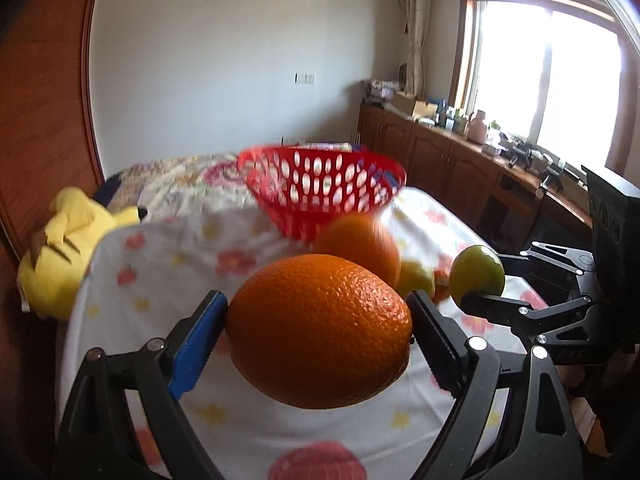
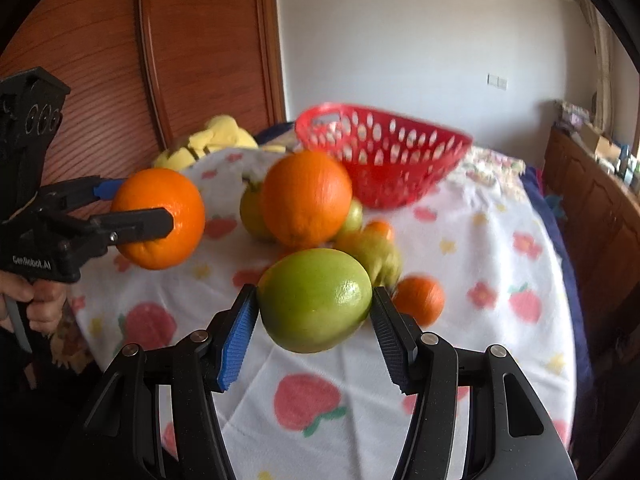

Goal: Organize fruits
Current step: 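Lift and carry the orange and green fruit over the red basket with both tools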

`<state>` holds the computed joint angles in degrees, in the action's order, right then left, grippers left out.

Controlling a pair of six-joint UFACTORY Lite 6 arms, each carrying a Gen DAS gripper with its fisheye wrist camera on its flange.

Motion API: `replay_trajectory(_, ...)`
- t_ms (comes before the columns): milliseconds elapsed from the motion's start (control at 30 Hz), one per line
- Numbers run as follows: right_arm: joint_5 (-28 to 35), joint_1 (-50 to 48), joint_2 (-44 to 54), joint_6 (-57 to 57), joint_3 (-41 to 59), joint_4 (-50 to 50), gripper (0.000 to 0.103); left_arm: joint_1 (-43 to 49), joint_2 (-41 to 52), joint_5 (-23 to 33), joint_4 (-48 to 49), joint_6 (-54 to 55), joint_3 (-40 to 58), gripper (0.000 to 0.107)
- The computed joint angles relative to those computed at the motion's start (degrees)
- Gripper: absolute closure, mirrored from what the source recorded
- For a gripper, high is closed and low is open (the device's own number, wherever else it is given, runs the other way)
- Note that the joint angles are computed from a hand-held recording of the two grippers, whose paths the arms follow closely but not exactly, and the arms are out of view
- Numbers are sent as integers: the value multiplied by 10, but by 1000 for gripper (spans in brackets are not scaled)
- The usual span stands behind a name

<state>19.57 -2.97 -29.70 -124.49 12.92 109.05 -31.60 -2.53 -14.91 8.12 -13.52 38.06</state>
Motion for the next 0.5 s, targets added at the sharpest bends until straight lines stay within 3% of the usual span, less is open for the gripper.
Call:
replay_trajectory(267,4,-20,67,44,136,-70,45,25,83,40,108,-71,151,17)
replay_trajectory(500,20,-38,216,34,280,-67,45,42,188,67,358,-304,298,17)
